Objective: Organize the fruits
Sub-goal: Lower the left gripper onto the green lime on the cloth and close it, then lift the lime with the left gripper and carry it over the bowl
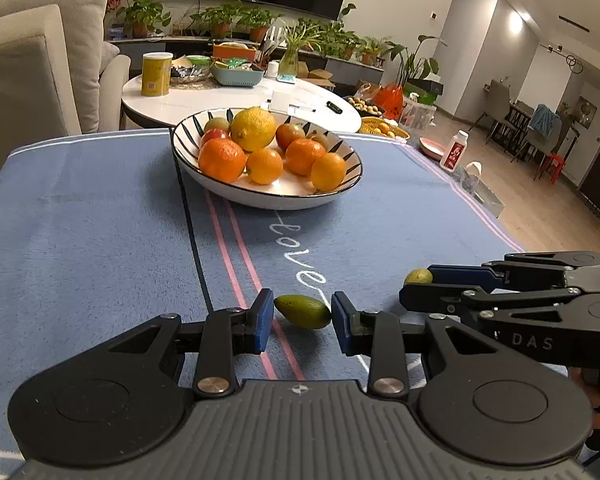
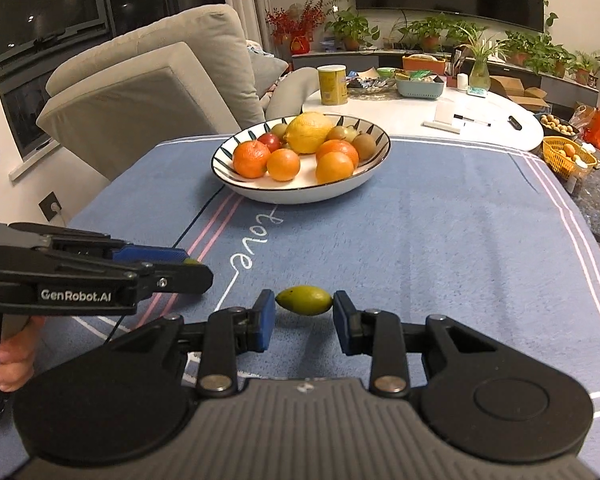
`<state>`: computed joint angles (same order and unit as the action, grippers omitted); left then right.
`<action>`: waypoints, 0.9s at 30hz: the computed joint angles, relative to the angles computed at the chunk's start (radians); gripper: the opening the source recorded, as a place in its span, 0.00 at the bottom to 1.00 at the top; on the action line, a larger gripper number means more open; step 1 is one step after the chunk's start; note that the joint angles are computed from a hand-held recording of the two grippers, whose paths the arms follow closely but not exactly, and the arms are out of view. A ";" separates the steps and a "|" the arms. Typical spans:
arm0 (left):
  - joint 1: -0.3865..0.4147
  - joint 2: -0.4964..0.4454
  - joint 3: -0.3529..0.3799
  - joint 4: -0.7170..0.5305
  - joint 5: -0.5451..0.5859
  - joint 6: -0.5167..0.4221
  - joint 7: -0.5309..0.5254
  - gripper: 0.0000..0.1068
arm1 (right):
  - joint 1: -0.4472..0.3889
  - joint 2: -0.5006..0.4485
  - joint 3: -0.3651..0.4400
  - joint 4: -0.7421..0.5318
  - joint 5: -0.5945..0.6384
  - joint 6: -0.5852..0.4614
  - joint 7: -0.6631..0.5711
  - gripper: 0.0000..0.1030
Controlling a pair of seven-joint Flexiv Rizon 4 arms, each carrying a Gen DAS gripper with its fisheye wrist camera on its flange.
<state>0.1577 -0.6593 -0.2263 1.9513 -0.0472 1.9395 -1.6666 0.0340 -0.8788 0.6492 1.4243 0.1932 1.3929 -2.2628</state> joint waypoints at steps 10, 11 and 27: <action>-0.021 0.059 0.030 0.069 0.004 0.072 -0.059 0.28 | -0.033 0.015 0.039 0.025 0.013 0.035 -0.029 0.81; -0.029 0.064 0.038 0.074 0.002 0.079 -0.064 0.28 | -0.038 0.017 0.046 0.032 0.013 0.040 -0.032 0.81; -0.174 0.147 0.161 0.175 -0.076 0.200 -0.091 0.28 | -0.162 0.028 0.203 0.155 -0.080 0.181 -0.031 0.81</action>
